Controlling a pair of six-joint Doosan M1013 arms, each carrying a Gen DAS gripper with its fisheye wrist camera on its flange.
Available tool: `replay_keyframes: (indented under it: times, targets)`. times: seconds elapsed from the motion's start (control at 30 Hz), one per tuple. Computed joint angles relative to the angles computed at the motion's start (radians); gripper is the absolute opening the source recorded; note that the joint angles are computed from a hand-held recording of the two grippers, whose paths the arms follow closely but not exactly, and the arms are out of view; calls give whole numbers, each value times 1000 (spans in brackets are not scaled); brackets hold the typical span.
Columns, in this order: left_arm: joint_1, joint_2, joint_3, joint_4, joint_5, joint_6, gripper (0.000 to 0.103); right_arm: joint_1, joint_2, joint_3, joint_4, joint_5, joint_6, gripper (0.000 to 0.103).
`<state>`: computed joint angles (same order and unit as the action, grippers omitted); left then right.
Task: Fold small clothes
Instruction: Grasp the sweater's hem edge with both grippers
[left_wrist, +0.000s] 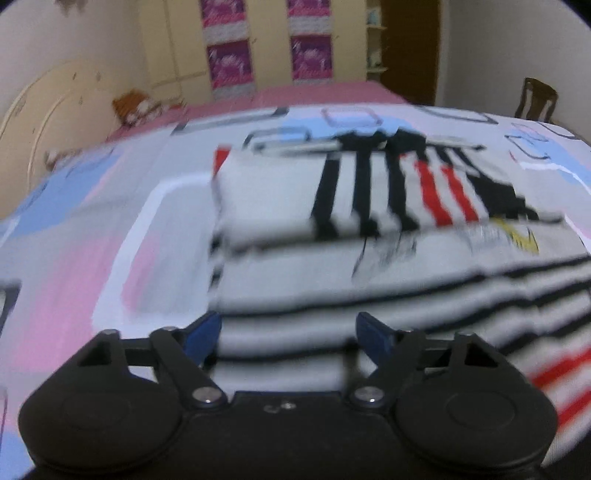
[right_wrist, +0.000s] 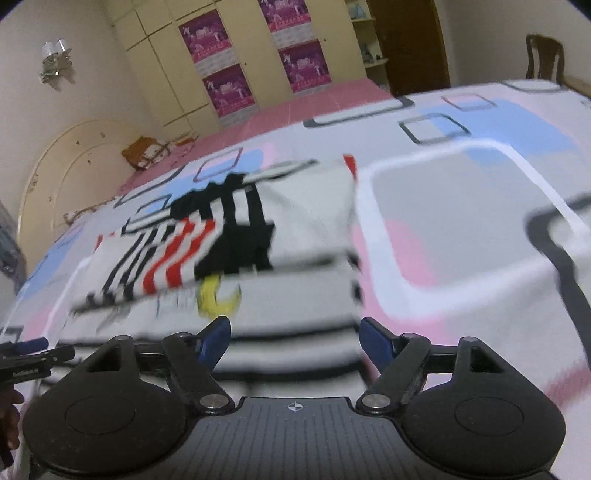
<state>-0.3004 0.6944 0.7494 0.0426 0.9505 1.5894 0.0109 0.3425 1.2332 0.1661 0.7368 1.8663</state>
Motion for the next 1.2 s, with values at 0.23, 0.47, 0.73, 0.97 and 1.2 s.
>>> replay_keyframes:
  times: [0.23, 0.47, 0.73, 0.97, 1.2]
  targets:
    - [25, -142, 230, -21, -50, -61, 67, -18, -118, 162, 98, 12, -73, 63]
    - [27, -217, 344, -38, -51, -84, 60, -32, -190, 263, 249, 21, -163, 63]
    - [71, -265, 424, -297, -62, -17, 54, -43, -226, 332, 424, 36, -236, 56]
    - [118, -243, 429, -594, -49, 116, 35, -76, -214, 351, 592, 29, -255, 47]
    - [159, -205, 426, -858, -12, 185, 33, -105, -176, 337, 782, 112, -364, 44]
